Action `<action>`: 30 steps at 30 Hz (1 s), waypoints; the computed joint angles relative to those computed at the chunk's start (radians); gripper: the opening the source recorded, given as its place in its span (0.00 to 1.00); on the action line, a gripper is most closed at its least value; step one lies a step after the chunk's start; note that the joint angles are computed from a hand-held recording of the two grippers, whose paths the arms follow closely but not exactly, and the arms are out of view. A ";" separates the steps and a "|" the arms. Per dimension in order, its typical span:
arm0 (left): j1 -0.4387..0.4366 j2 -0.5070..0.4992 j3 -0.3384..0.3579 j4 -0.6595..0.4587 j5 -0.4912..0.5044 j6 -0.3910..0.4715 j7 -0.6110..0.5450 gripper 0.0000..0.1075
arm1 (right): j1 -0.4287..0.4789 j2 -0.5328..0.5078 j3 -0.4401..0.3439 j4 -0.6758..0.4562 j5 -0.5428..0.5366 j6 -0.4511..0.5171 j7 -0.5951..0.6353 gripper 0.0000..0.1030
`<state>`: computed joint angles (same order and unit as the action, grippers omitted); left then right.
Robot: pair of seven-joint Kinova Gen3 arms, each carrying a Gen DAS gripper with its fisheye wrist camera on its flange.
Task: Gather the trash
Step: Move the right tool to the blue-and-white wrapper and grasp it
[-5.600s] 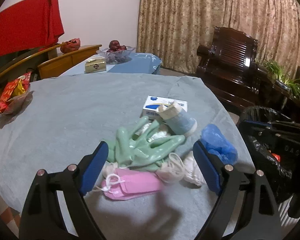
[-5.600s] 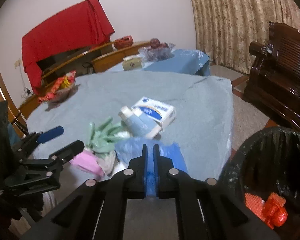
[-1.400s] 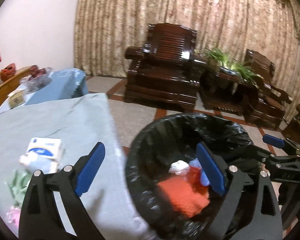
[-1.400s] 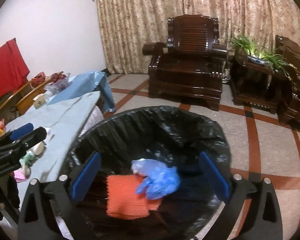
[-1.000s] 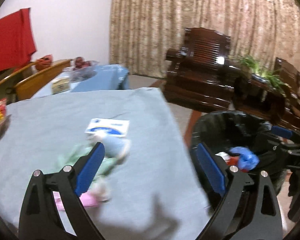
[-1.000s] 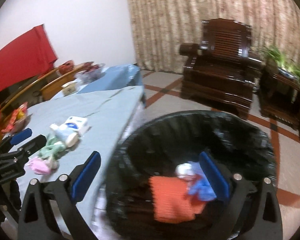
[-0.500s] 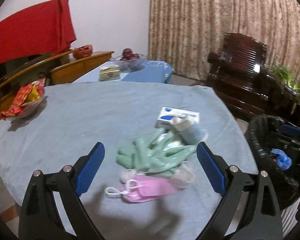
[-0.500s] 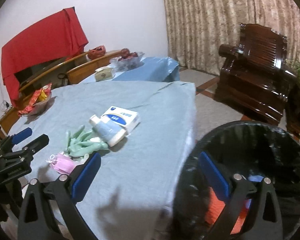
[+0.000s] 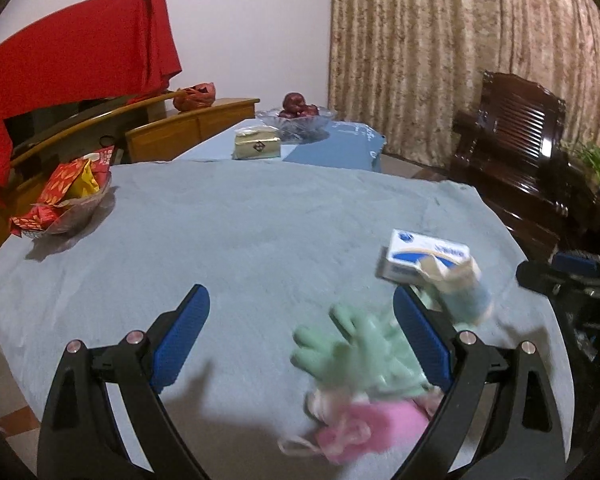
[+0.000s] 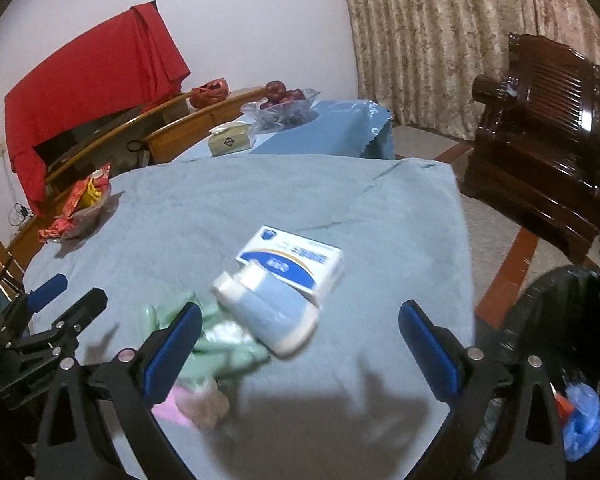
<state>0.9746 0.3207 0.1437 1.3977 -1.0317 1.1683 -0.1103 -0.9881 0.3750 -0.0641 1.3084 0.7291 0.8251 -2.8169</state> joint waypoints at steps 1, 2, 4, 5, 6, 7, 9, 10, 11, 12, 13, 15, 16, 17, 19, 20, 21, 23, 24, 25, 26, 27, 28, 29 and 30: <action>-0.004 -0.001 -0.004 0.003 -0.003 -0.005 0.003 0.84 | 0.007 0.011 -0.003 -0.016 -0.008 -0.002 0.011 0.94; -0.010 -0.001 -0.007 0.003 -0.006 -0.011 0.003 0.84 | 0.013 0.023 -0.004 -0.032 -0.018 -0.003 0.023 0.94; -0.019 0.001 -0.009 0.003 -0.008 -0.021 0.004 0.84 | 0.021 0.048 -0.003 -0.065 -0.041 -0.007 0.049 0.94; -0.022 0.002 -0.010 0.003 -0.008 -0.026 0.004 0.84 | 0.022 0.059 0.001 -0.080 -0.050 -0.007 0.061 0.94; -0.025 0.003 -0.011 0.003 -0.006 -0.031 0.003 0.84 | 0.020 0.068 0.007 -0.094 -0.057 -0.003 0.073 0.94; -0.025 0.002 -0.011 0.003 -0.005 -0.031 0.001 0.84 | 0.018 0.080 0.012 -0.109 -0.065 0.005 0.086 0.94; -0.029 0.007 -0.011 0.003 0.001 -0.039 -0.002 0.84 | 0.020 0.103 0.018 -0.142 -0.092 0.030 0.118 0.94; -0.031 0.010 -0.012 0.004 0.005 -0.043 -0.004 0.84 | 0.023 0.110 0.020 -0.147 -0.108 0.032 0.130 0.94; -0.032 0.013 -0.012 0.004 0.010 -0.048 -0.005 0.84 | 0.026 0.111 0.022 -0.144 -0.121 0.027 0.135 0.94; -0.033 0.014 -0.014 0.004 0.014 -0.051 -0.006 0.84 | 0.032 0.107 0.023 -0.132 -0.135 0.010 0.138 0.94; -0.029 0.017 -0.015 0.007 0.014 -0.051 -0.001 0.84 | 0.035 0.107 0.023 -0.130 -0.146 0.005 0.147 0.94; -0.031 0.019 -0.018 0.011 0.023 -0.060 -0.001 0.84 | 0.042 0.101 0.019 -0.116 -0.168 -0.011 0.169 0.94; -0.032 0.017 -0.019 0.018 0.025 -0.066 0.002 0.84 | 0.043 0.098 0.019 -0.110 -0.176 -0.017 0.176 0.94; -0.032 0.017 -0.019 0.020 0.028 -0.068 0.003 0.84 | 0.046 0.095 0.016 -0.104 -0.187 -0.022 0.186 0.94; -0.030 0.017 -0.020 0.025 0.030 -0.071 0.007 0.84 | 0.055 0.092 0.005 -0.094 -0.217 -0.023 0.216 0.94; -0.031 0.016 -0.020 0.028 0.033 -0.074 0.006 0.84 | 0.057 0.090 0.003 -0.086 -0.229 -0.029 0.222 0.94; -0.028 0.018 -0.019 0.028 0.034 -0.072 0.008 0.84 | 0.065 0.089 -0.002 -0.079 -0.245 -0.037 0.232 0.94; -0.028 0.017 -0.018 0.033 0.040 -0.073 0.007 0.84 | 0.086 0.085 -0.013 -0.063 -0.283 -0.066 0.253 0.91; -0.029 0.017 -0.018 0.035 0.043 -0.075 0.006 0.84 | 0.099 0.082 -0.019 -0.058 -0.306 -0.079 0.264 0.89; -0.028 0.016 -0.017 0.037 0.046 -0.074 0.006 0.84 | 0.110 0.078 -0.024 -0.050 -0.328 -0.097 0.273 0.85; -0.028 0.016 -0.017 0.039 0.046 -0.075 0.007 0.84 | 0.116 0.074 -0.025 -0.042 -0.342 -0.114 0.281 0.83; -0.028 0.014 -0.017 0.042 0.047 -0.075 0.008 0.84 | 0.115 0.072 -0.022 -0.039 -0.350 -0.119 0.285 0.82; -0.028 0.012 -0.017 0.045 0.047 -0.075 0.009 0.84 | 0.114 0.069 -0.019 -0.035 -0.355 -0.124 0.289 0.80; -0.027 0.010 -0.016 0.047 0.047 -0.073 0.012 0.84 | 0.114 0.065 -0.018 -0.030 -0.359 -0.129 0.295 0.79; -0.025 0.007 -0.015 0.052 0.046 -0.072 0.016 0.84 | 0.114 0.060 -0.017 -0.023 -0.363 -0.134 0.298 0.77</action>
